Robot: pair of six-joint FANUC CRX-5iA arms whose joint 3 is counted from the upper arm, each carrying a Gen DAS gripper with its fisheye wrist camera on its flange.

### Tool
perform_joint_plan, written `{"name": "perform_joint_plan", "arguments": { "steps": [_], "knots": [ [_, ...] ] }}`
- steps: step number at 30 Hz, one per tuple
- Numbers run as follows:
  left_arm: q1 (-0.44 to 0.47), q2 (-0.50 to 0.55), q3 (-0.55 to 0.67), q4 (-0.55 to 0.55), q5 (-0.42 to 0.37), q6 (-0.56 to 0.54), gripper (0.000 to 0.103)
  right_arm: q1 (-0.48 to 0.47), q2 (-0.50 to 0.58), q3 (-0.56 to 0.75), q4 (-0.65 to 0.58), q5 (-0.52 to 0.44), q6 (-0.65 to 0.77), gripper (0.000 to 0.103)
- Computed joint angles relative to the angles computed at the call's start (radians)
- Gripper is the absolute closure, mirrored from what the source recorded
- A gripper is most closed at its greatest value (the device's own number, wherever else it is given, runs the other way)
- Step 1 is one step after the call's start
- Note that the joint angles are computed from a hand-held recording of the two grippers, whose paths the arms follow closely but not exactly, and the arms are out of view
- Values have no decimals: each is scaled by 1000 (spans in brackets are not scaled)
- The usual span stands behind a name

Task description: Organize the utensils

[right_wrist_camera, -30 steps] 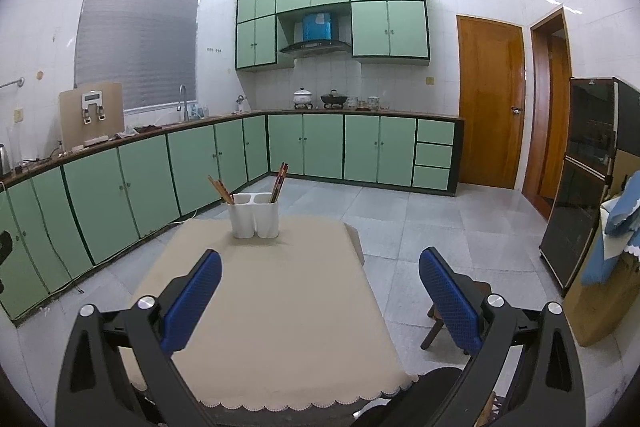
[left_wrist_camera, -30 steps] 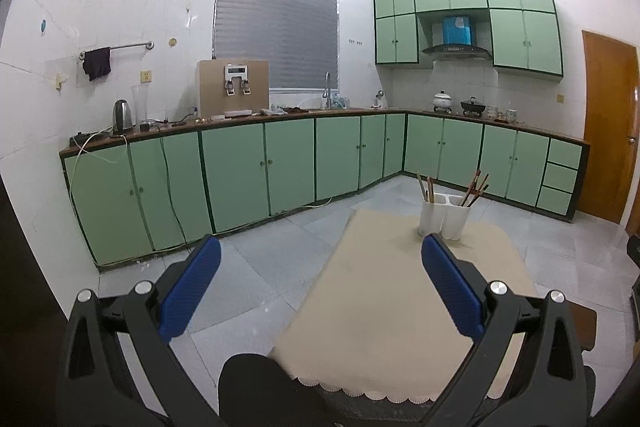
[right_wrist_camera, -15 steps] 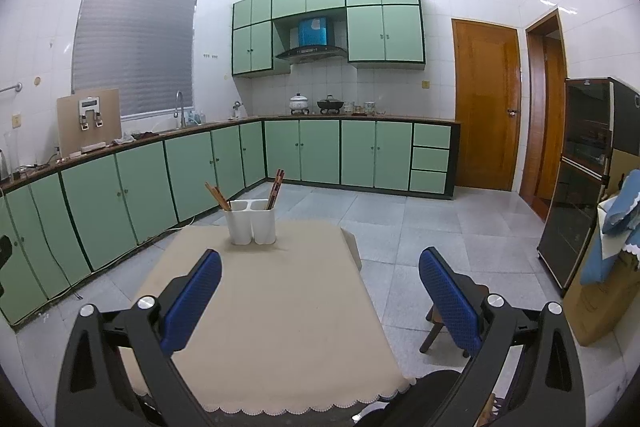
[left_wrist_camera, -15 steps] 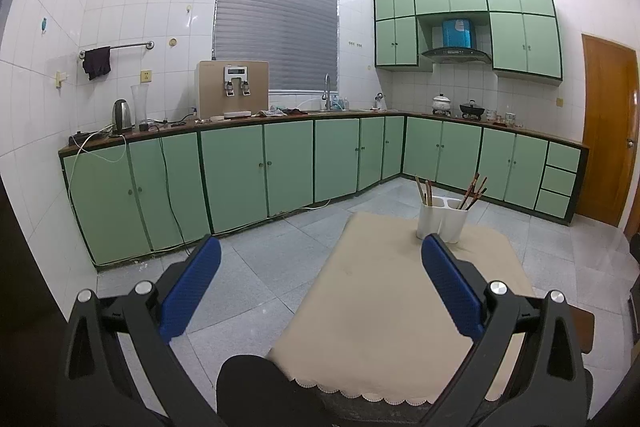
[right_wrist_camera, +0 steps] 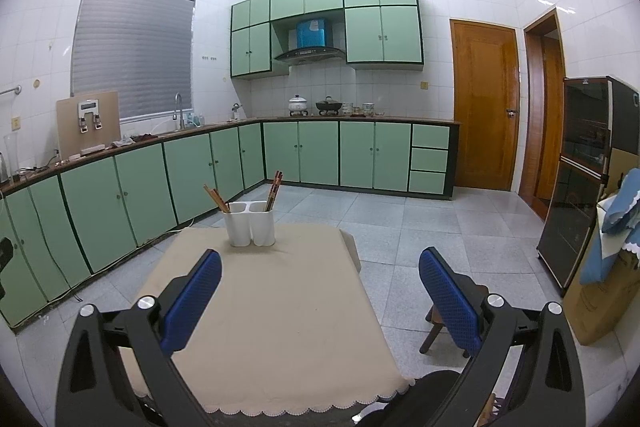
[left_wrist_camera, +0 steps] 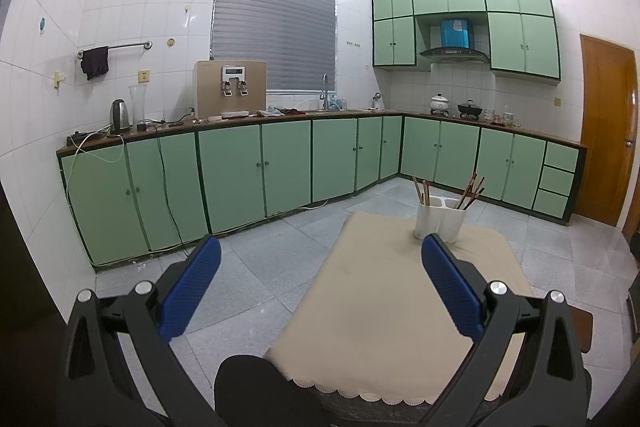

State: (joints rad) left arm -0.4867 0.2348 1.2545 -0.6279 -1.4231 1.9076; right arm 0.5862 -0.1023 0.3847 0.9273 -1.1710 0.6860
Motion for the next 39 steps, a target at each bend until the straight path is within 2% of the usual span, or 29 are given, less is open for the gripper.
{"name": "perform_joint_plan", "arguments": {
  "steps": [39],
  "knots": [
    [-12, 2, -2, -10, 8, 7, 6, -3, 6, 12, -3, 0, 3, 6]
  ]
}}
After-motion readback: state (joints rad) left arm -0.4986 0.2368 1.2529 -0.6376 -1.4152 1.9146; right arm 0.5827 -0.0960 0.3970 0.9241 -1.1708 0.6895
